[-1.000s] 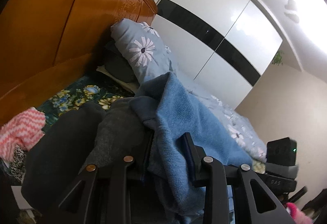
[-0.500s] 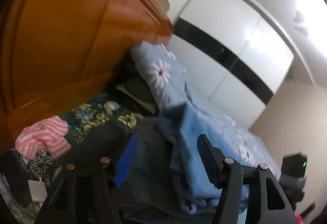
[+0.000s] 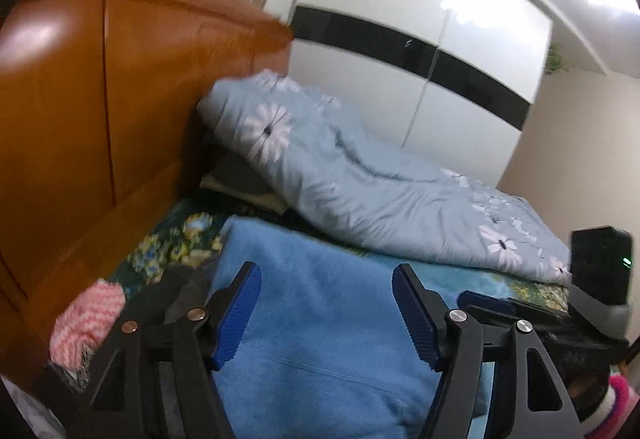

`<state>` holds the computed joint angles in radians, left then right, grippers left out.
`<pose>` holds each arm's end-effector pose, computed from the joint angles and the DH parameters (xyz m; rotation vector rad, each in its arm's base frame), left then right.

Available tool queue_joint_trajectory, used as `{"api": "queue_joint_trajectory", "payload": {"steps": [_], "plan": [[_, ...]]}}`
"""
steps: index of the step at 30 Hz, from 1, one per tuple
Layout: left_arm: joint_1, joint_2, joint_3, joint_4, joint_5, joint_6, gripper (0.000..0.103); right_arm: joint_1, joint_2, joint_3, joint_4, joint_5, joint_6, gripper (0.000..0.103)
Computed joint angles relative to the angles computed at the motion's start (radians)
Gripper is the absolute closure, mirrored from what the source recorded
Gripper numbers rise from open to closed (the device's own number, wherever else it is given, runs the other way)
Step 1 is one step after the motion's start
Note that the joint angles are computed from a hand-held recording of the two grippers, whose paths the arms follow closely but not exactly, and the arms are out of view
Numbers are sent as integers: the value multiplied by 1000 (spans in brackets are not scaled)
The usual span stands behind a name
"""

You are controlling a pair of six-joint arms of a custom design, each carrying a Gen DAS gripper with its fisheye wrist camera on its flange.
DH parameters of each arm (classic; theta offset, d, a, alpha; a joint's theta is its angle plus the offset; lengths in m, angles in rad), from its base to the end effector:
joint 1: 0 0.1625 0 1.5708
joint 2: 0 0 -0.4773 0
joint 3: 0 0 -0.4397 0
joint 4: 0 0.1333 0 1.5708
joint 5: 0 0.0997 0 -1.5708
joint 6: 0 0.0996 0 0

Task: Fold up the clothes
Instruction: 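Lower the fleece onto the clothes stack and open both grippers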

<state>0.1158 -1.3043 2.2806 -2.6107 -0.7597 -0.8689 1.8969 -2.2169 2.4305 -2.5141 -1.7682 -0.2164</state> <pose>-0.4489 -0.2591 0.1966 0.7360 2.5653 -1.0851 0.1980 -0.2305 0.4441 0.6466 -2.7192 1.0804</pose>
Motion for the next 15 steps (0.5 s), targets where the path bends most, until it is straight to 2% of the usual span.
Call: {"api": "queue_joint_trajectory", "payload": {"steps": [5,10,15], "plan": [[67,-2,44,-44,-41,-39,31,0,43,30,-48,-28,-33,52],[79,-2,66,-65,-47,-23,31,28,84,45,-90,-61,-73,50],[77,13,63,-51,-42,-3,31,42,72,67,-100,-85,-123,48]]}}
